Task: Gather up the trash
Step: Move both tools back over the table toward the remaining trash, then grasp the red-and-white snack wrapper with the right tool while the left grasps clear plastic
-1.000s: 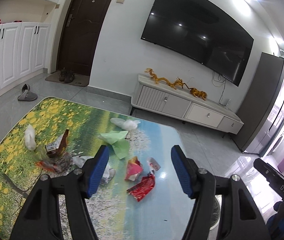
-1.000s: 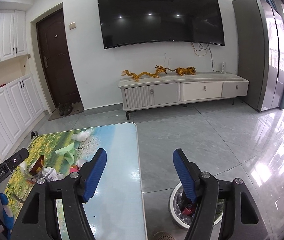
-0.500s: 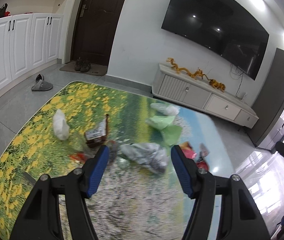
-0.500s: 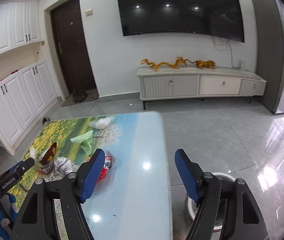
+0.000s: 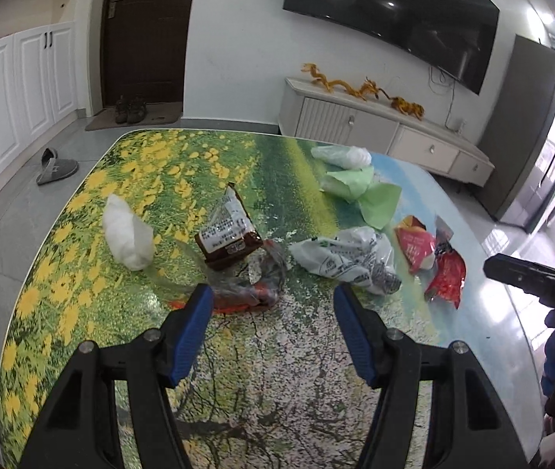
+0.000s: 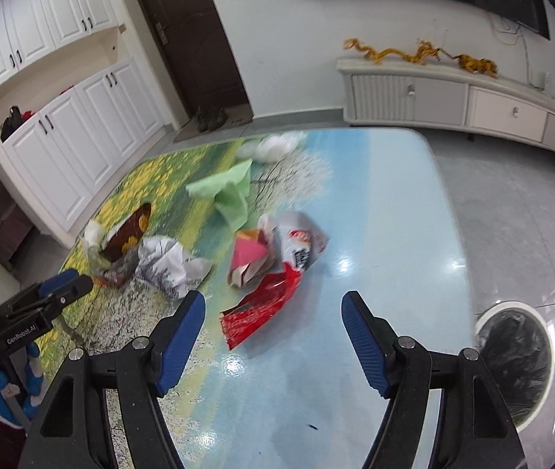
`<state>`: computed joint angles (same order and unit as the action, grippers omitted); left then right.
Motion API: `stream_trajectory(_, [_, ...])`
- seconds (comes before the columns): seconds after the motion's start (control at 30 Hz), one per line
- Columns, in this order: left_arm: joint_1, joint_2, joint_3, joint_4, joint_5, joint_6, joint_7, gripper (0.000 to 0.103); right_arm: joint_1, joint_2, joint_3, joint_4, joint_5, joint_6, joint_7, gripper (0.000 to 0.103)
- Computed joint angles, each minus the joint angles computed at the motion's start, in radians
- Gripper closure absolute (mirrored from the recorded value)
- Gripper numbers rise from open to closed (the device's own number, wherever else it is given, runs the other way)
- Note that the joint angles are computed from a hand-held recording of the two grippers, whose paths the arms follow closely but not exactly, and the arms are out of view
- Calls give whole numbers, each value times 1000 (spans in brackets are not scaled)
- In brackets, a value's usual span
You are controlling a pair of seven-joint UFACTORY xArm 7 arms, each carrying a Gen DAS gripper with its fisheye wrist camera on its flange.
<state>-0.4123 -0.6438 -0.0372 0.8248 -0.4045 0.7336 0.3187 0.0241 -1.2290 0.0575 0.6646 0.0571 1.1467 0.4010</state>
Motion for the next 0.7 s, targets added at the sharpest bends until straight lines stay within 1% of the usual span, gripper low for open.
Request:
stream_trajectory(0.23, [-10, 65, -9, 32, 15, -4, 47, 41, 13, 57, -14, -32, 11, -67, -19, 33])
stream_trajectory(0.33, [-3, 83, -19, 34, 22, -7, 44, 42, 16, 77, -20, -41, 13, -85, -28, 33])
stream_trajectory(0.47, [3, 102, -17, 44, 11, -8, 34, 42, 15, 90, -18, -50, 11, -102, -35, 33])
stream_trajectory(0.57, [15, 118, -27, 54, 24, -11, 19, 49, 13, 97, -18, -51, 6, -104, -41, 33])
stream_trajectory(0.67, [28, 140, -35, 65, 36, -16, -8, 57, 11, 94, -21, -58, 4, -103, -45, 40])
stream_trajectory(0.7, [30, 143, -35, 66, 37, -18, -15, 58, 10, 93, -22, -59, 4, -102, -46, 41])
